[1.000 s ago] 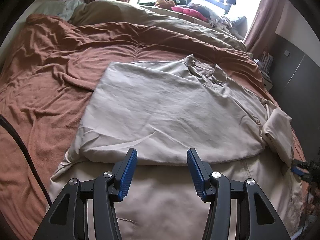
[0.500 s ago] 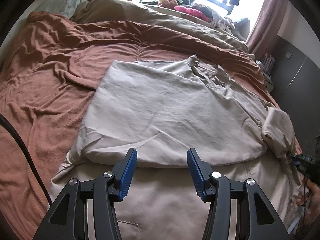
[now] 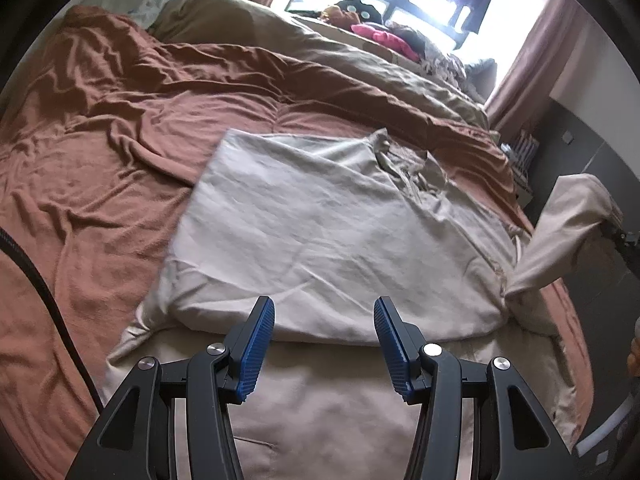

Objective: Fold large clothes

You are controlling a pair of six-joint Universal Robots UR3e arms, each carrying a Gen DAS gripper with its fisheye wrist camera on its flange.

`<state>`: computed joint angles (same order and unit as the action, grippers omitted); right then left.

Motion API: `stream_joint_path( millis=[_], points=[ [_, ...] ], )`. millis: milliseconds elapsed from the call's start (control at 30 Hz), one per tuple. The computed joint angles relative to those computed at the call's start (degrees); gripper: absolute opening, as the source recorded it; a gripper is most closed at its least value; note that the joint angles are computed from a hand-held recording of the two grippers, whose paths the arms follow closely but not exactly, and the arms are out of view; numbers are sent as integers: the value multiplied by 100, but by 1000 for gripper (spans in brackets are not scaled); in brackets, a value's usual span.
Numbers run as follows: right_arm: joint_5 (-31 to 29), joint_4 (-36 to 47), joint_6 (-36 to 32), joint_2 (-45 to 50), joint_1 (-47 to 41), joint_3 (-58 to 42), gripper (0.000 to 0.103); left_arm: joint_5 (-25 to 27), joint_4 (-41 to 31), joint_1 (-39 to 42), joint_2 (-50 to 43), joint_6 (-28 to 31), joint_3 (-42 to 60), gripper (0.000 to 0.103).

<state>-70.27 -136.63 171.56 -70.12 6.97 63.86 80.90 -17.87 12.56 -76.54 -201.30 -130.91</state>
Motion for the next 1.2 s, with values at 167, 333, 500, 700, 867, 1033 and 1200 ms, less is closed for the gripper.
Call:
stream_joint_path(
  millis=[167, 333, 500, 700, 867, 1033, 1200],
  points=[
    [-426, 101, -154, 330, 738, -301, 11, -506, -180, 648, 498, 22, -346, 54],
    [-661, 650, -405, 1181, 1289, -1230, 11, -775, -315, 896, 675, 53, -429, 54],
    [-632, 1624, -546, 1787, 1443, -2125, 12, -869, -379, 940, 681, 97, -420, 54],
    [-346, 1939, -660, 1838, 1027, -2443, 65, -768, -338, 777, 464, 60, -314, 54],
    [-231, 1436, -803, 853, 316, -974, 65, -515, -173, 321, 21, -36, -46, 59],
    [-284, 936, -876, 249, -591, 89, 65, -224, -20, -214, -508, -75, 280, 64],
    [-413, 785, -697, 162, -1345, 337, 65, 331, 134, -921, -1273, -83, 806, 64]
  ],
)
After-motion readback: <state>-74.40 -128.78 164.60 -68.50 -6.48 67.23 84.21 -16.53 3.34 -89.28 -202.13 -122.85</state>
